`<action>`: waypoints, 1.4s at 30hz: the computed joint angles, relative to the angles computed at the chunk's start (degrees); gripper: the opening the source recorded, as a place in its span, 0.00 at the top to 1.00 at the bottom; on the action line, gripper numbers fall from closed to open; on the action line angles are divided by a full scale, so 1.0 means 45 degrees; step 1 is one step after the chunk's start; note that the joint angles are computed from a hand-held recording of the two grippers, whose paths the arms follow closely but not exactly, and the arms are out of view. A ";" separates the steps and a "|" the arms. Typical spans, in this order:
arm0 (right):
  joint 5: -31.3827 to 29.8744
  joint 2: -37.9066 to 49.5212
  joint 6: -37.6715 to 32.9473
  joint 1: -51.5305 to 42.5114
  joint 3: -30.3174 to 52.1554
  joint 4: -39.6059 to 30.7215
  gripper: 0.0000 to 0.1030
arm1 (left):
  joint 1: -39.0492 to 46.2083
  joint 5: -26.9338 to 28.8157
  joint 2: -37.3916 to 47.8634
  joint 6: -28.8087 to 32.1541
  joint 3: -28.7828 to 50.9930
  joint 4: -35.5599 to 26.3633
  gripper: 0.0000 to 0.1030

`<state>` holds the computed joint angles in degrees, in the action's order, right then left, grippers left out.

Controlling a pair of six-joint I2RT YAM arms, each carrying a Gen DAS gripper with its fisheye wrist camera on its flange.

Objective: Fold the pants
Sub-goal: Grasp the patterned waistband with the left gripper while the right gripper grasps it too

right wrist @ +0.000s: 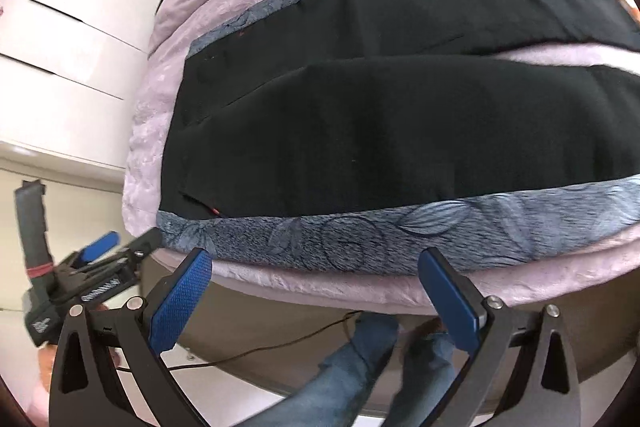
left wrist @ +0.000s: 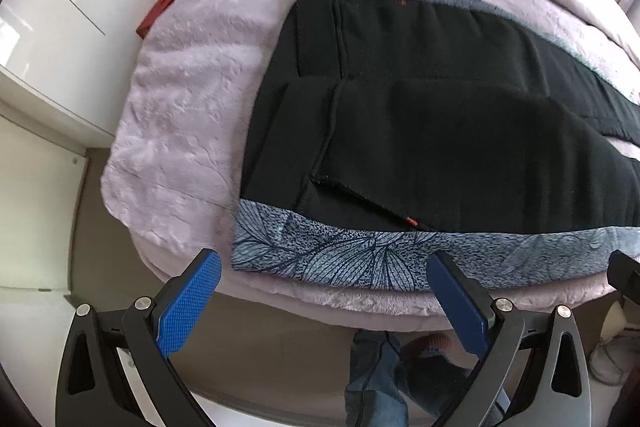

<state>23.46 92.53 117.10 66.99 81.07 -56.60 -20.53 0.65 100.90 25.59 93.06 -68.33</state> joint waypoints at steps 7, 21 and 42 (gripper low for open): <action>0.0441 -0.0349 -0.0471 -0.0265 -0.2421 0.3770 0.00 | 0.0052 0.0114 0.0364 -0.0245 -0.0924 0.1021 0.00; 0.1269 -0.0695 -0.0963 0.0365 -0.7587 1.3038 0.45 | 0.2104 0.4195 0.1182 0.0467 -0.0627 0.0004 0.15; 0.3841 -0.1049 -0.2388 -0.0545 -0.8782 1.7315 0.64 | 0.2627 0.7595 0.2875 -0.1556 0.1043 -0.2808 0.20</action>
